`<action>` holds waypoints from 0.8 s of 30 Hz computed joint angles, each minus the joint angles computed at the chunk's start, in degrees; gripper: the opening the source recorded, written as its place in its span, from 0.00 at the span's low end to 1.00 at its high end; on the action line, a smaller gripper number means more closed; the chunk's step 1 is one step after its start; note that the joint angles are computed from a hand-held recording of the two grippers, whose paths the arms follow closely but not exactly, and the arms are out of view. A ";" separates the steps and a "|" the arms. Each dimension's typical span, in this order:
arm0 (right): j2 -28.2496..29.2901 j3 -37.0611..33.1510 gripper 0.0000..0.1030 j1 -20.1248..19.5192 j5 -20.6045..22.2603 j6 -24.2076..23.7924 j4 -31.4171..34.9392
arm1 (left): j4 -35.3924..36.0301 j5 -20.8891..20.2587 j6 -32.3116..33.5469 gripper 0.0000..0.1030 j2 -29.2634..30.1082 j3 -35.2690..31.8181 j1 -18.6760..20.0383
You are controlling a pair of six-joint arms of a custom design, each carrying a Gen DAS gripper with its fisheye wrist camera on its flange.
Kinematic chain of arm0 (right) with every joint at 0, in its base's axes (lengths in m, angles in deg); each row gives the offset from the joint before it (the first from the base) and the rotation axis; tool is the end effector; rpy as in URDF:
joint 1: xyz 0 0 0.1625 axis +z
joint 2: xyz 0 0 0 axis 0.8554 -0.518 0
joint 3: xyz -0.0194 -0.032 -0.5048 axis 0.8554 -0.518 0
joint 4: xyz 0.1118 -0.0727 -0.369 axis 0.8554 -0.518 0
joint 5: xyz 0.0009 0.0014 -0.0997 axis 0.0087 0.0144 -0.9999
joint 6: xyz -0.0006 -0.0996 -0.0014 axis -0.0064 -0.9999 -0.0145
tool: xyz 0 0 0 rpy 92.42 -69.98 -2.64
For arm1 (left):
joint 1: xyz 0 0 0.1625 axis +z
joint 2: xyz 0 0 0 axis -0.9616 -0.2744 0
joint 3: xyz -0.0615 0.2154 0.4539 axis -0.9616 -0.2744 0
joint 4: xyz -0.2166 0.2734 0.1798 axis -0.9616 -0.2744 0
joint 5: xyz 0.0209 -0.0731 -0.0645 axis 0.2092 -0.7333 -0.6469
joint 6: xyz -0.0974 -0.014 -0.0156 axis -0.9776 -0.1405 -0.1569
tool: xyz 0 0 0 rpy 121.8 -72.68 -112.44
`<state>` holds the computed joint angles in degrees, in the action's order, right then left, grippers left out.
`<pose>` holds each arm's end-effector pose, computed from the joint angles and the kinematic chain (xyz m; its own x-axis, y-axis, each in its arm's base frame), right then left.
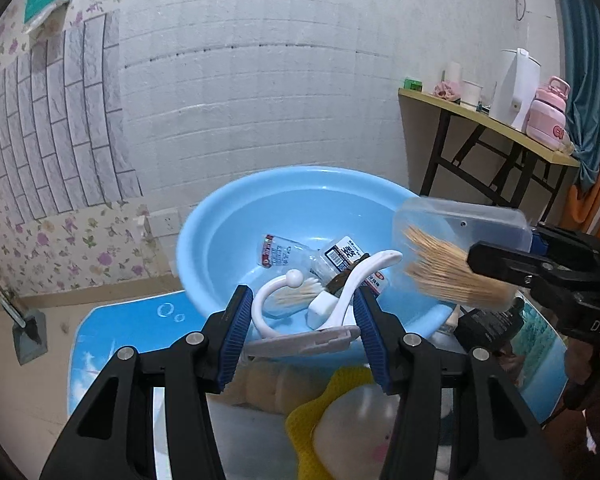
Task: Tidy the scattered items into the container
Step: 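Drop the hook into the basin with the left gripper while the right gripper drops the toothpick box, then grasp the plush toy with the left gripper while the right gripper grasps the snack packets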
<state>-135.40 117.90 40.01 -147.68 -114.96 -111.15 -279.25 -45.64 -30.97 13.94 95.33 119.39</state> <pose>0.2235 -0.5549 0.1797 -0.6048 -0.6758 0.4213 -0.7874 0.4282 -0.4435 -0.2009 -0.5104 0.1879 -0.7393 0.0400 -0.6722 0.5461 0.6196 -0.5638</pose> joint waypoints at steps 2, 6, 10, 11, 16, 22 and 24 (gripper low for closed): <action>0.37 -1.30 0.31 -0.33 0.47 0.90 1.86 | 0.73 -0.21 0.33 0.50 0.57 -0.87 0.47; 1.53 -3.28 0.34 -0.14 -0.47 1.30 3.85 | 2.37 -1.11 1.11 0.55 0.77 -1.52 1.01; 2.99 -4.09 0.34 0.55 -4.56 0.52 4.77 | 3.46 -1.41 0.74 0.56 0.76 -1.56 1.17; 2.98 -4.27 0.34 0.36 -4.35 1.00 5.66 | 2.84 -1.39 1.13 0.56 0.80 -1.39 1.14; 2.71 -3.77 0.34 0.09 -4.19 1.66 5.53 | 0.31 -0.66 2.18 0.57 0.90 0.24 0.25; 2.40 -2.76 0.34 0.67 -5.42 1.36 3.86 | -0.46 -0.80 -1.05 0.61 -0.27 2.96 -0.91; 1.91 -1.98 0.34 0.75 -5.75 1.32 3.40 | -0.24 -0.17 -2.28 0.61 -0.54 4.01 -1.32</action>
